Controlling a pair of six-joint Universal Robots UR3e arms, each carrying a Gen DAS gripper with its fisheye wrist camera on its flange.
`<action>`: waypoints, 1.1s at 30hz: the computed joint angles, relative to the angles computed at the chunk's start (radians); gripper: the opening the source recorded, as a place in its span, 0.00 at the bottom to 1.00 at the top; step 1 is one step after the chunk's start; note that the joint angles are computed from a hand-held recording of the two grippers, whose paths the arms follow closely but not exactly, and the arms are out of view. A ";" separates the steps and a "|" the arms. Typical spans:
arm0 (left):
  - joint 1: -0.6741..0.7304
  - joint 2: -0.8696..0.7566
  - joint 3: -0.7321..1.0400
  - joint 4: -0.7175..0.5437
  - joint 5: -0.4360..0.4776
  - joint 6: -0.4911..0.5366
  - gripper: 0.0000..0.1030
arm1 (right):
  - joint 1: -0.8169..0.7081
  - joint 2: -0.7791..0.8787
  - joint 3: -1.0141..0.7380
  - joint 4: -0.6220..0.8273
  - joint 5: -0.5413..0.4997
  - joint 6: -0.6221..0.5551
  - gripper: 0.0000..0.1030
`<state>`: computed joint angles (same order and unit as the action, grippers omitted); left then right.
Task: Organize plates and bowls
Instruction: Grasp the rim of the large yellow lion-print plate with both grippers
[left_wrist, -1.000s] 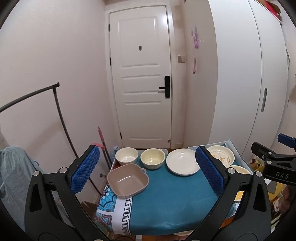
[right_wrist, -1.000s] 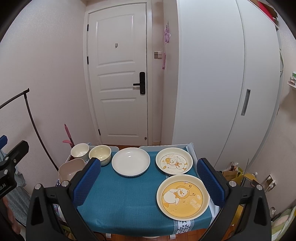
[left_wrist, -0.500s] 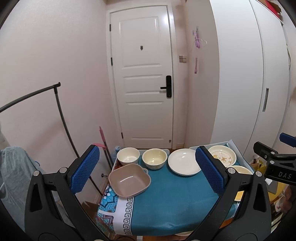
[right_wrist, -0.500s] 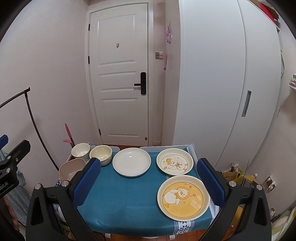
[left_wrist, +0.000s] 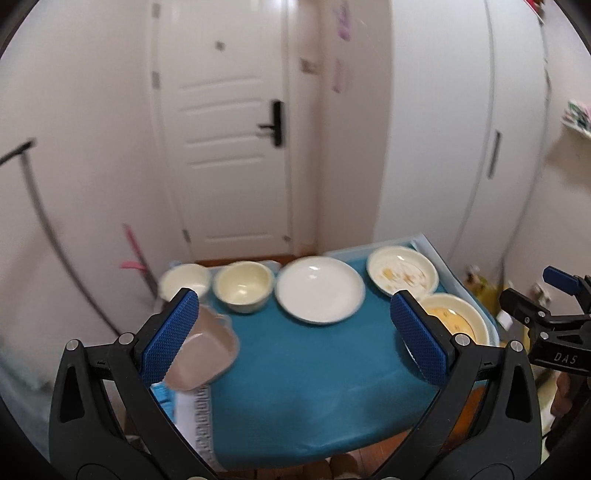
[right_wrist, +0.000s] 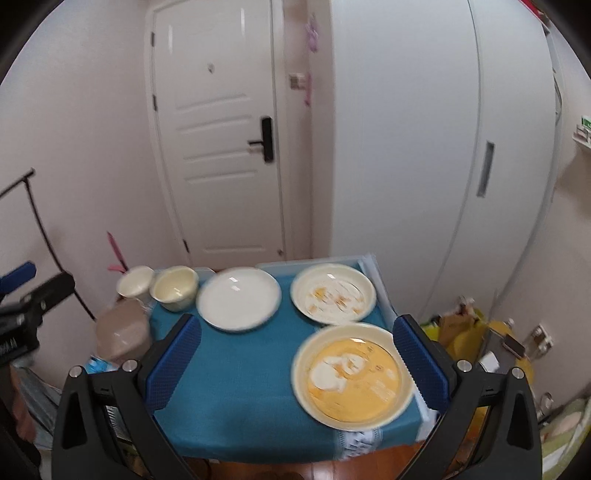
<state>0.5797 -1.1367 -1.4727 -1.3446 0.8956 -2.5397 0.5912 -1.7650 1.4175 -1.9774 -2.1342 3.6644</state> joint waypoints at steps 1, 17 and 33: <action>-0.058 -0.047 0.007 0.037 0.036 -0.015 1.00 | -0.043 -0.032 0.042 0.001 0.031 -0.014 1.00; -0.617 -0.640 0.124 0.134 0.273 -0.193 0.90 | -0.994 -0.484 0.603 0.144 0.778 -0.537 0.72; -0.822 -0.839 0.135 0.236 0.454 -0.597 0.31 | -1.301 -0.113 0.597 0.196 1.010 -1.162 0.26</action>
<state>-0.2424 -1.9758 -1.3373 -1.1085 1.3496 -3.1365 -0.7102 -1.8778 2.0142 -1.7818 -1.1240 2.5023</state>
